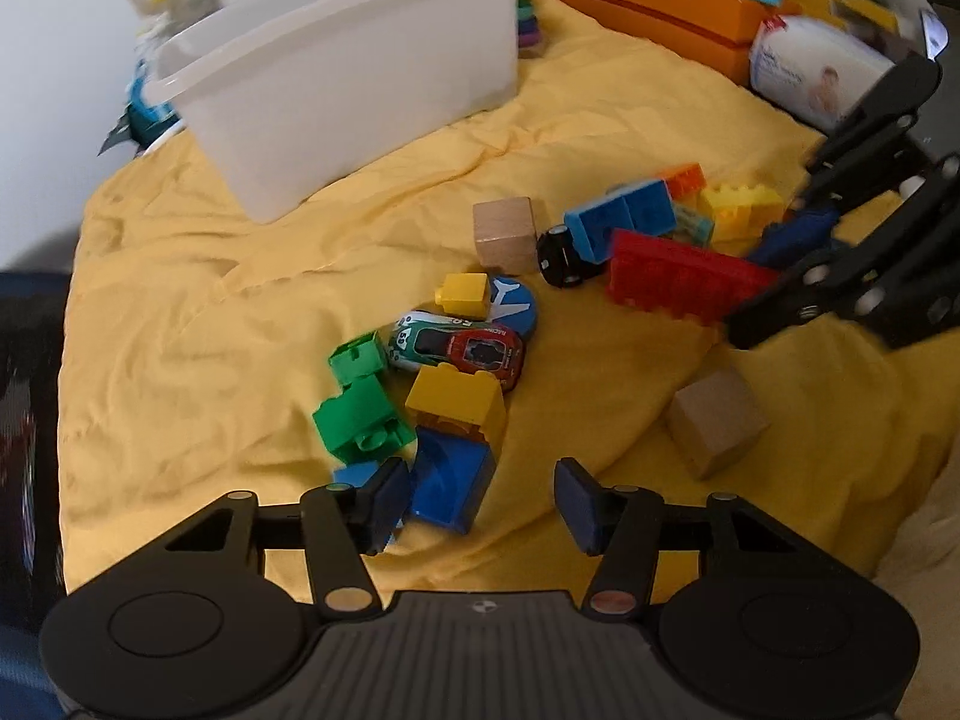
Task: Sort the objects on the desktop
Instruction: 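Grasp the blue Duplo brick with the left tool while the right tool grasps the red brick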
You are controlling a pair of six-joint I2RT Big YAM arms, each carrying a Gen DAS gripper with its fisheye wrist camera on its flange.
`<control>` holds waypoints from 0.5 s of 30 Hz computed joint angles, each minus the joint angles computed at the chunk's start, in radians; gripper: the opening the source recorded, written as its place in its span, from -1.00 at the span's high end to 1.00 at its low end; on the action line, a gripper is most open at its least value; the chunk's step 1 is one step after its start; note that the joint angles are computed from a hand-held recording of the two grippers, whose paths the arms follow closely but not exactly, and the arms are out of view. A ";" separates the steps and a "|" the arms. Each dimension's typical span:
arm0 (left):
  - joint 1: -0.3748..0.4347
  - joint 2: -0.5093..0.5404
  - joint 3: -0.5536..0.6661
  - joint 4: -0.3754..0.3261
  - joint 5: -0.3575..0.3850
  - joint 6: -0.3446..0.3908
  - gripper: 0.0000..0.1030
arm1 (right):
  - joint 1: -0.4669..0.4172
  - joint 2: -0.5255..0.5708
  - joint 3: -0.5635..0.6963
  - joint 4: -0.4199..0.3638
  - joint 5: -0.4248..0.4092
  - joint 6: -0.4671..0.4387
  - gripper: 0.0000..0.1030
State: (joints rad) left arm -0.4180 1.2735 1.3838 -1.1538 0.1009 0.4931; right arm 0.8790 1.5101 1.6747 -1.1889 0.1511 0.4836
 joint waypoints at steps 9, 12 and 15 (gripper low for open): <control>0.021 0.042 0.050 -0.064 0.029 -0.042 0.48 | -0.071 -0.111 -0.173 0.074 -0.242 0.298 0.35; 0.033 0.024 0.041 -0.084 0.061 -0.117 0.48 | -0.049 -0.106 -0.151 0.038 -0.133 0.258 0.21; 0.018 -0.010 0.008 -0.079 0.042 -0.137 0.48 | -0.008 -0.105 -0.127 0.010 0.037 0.167 0.21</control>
State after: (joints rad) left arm -0.3996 1.2640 1.3919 -1.2329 0.1434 0.3558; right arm 0.8714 1.4053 1.5472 -1.1793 0.1883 0.6510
